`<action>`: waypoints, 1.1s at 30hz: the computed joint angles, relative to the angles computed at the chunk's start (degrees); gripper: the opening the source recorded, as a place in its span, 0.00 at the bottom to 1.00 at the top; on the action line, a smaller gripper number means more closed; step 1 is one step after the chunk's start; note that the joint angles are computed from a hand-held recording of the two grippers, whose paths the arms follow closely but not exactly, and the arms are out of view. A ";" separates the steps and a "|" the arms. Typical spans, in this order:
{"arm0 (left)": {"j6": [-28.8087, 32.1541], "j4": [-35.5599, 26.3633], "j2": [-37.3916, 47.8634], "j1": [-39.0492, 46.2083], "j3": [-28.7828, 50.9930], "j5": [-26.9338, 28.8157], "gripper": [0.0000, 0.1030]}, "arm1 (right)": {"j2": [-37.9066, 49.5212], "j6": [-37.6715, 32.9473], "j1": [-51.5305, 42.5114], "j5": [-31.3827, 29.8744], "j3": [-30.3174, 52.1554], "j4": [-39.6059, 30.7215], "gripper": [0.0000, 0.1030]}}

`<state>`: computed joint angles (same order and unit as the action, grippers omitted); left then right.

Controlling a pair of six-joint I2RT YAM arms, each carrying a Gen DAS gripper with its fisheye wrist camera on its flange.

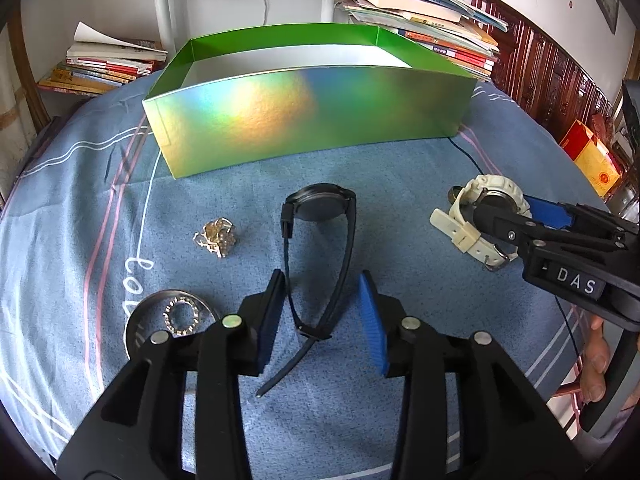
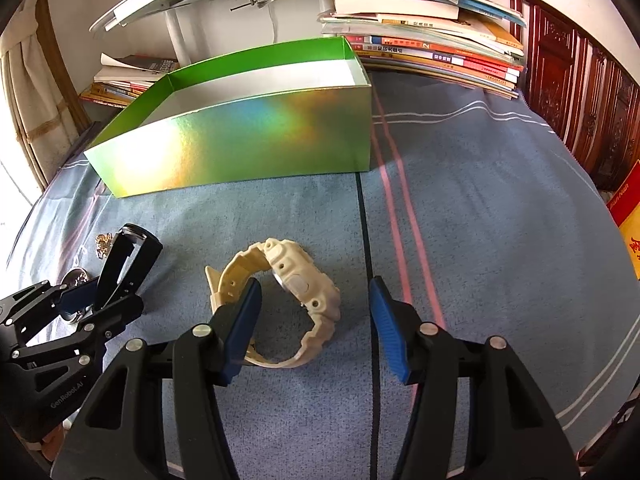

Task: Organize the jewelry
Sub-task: 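Close the right tool on the cream watch while the left tool grips the black watch, then carry both watches into the green box and open both tools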

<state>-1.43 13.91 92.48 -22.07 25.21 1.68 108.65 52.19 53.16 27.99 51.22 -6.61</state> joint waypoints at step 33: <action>6.05 -19.97 9.05 10.60 35.09 3.69 0.15 | 3.29 -12.67 -14.85 -5.94 20.24 -0.49 0.24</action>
<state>4.62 -6.06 101.53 -11.48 60.30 5.38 111.94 39.52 38.32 22.04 71.46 -7.09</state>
